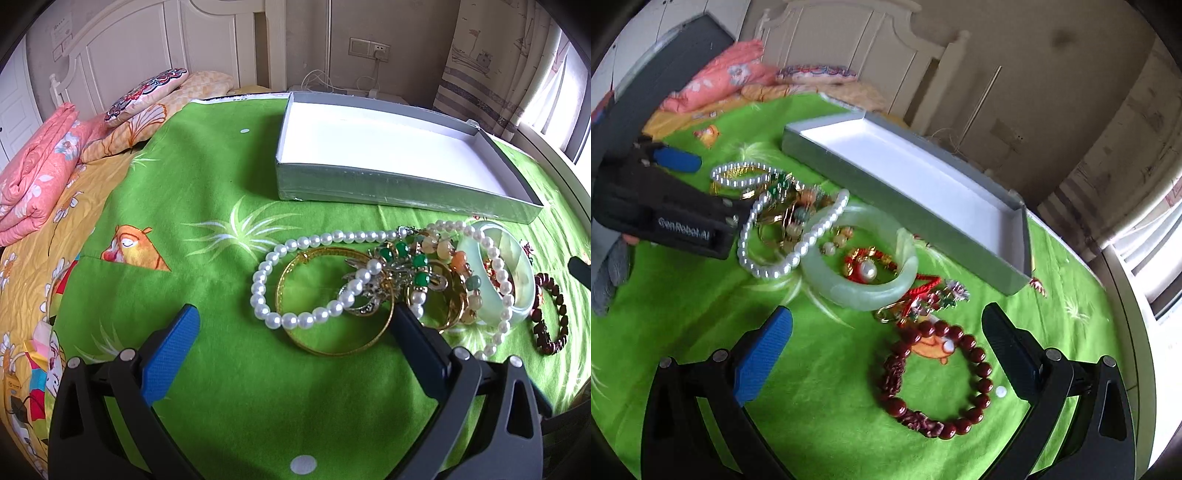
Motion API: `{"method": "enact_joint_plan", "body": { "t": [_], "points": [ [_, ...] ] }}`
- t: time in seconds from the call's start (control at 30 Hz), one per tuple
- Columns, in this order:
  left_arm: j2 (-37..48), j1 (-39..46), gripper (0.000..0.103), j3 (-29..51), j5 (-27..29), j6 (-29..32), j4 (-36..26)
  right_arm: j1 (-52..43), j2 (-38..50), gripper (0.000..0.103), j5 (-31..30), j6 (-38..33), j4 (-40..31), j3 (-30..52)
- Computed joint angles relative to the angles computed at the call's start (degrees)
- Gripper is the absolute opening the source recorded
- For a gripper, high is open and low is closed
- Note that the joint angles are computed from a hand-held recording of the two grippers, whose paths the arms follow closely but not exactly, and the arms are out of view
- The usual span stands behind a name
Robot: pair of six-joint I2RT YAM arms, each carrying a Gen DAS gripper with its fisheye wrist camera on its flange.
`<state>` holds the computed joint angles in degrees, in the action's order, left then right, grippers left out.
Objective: Organize jewelry
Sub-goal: 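Reach the right gripper to the pale green jade bangle and grasp it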
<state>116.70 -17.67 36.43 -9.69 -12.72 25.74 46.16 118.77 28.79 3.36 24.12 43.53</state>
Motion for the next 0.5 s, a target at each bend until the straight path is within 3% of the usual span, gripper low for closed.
{"method": "enact_joint_plan", "body": {
  "t": [0.17, 0.5],
  "points": [
    [0.0, 0.0, 0.101, 0.0, 0.0, 0.0, -0.1, -0.3, -0.5, 0.098, -1.2, 0.3, 0.0, -0.5],
    [0.0, 0.1, 0.101, 0.0, 0.0, 0.0, 0.0, -4.0, -2.2, 0.098, -9.7, 3.9, 0.3, -2.2]
  ]
}}
